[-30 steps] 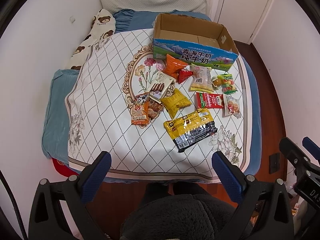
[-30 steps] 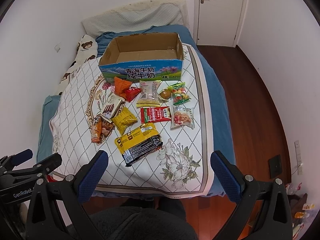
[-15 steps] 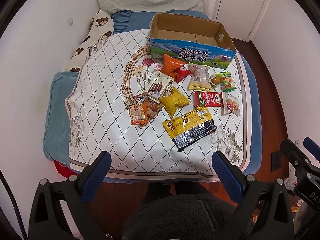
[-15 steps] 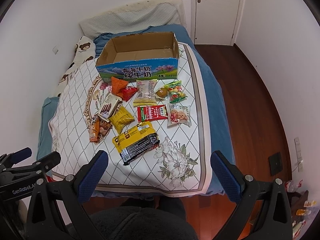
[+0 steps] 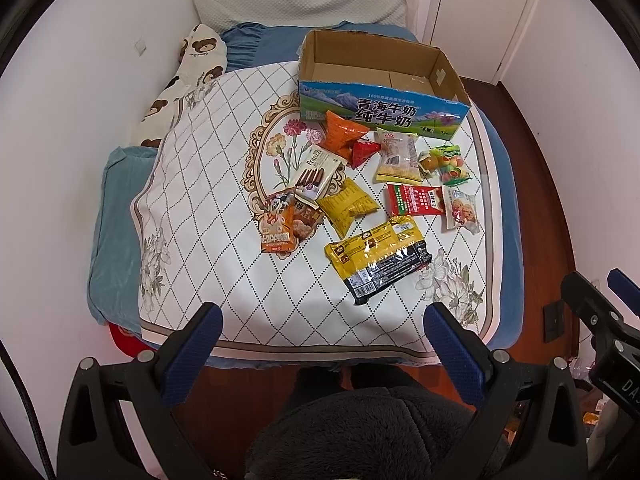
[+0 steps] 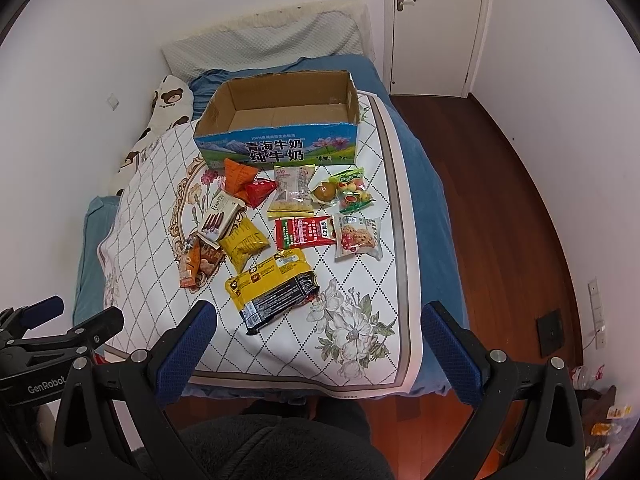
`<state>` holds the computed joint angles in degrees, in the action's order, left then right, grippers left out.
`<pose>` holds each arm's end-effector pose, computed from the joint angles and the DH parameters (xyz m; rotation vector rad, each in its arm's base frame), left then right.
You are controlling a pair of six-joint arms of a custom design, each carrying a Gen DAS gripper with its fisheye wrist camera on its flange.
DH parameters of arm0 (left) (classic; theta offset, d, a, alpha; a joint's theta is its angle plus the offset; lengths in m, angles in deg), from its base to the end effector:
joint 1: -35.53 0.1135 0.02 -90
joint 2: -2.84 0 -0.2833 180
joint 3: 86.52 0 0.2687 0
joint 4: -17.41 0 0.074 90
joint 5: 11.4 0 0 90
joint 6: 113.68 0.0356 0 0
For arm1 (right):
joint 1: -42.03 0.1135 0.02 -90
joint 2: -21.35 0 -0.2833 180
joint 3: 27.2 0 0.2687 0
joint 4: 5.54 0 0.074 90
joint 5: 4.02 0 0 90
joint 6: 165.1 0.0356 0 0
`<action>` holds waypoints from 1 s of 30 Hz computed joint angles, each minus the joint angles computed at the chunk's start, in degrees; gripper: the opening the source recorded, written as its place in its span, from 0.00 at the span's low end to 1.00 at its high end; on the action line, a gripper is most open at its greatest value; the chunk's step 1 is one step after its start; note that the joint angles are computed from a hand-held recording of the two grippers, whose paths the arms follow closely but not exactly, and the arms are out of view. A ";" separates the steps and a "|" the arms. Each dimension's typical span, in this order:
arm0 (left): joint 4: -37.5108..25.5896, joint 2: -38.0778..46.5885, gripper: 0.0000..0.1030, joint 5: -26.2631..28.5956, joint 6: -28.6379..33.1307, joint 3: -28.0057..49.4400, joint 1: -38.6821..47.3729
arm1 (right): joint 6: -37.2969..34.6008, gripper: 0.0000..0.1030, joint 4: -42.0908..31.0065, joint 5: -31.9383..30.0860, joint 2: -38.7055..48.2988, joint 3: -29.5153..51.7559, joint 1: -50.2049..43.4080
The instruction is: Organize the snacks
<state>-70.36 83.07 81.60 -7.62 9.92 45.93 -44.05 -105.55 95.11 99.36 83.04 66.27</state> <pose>0.2606 0.0459 0.3638 0.1510 2.8123 0.0328 0.2118 0.0892 0.4329 0.2045 2.7176 0.0556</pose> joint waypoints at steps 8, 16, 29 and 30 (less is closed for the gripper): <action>-0.01 -0.02 1.00 0.08 -0.05 0.06 -0.02 | -0.50 1.00 0.20 -0.15 -0.14 -0.14 -0.28; -0.12 0.16 1.00 0.10 -0.13 0.34 -0.05 | -1.12 1.00 0.00 -0.13 1.32 1.72 -0.48; -0.16 2.87 1.00 0.42 1.17 2.58 1.63 | -0.61 1.00 0.20 -0.06 2.31 2.38 0.14; -0.11 2.89 1.00 0.46 1.33 2.51 1.81 | -0.49 1.00 0.33 -0.06 2.40 2.33 0.24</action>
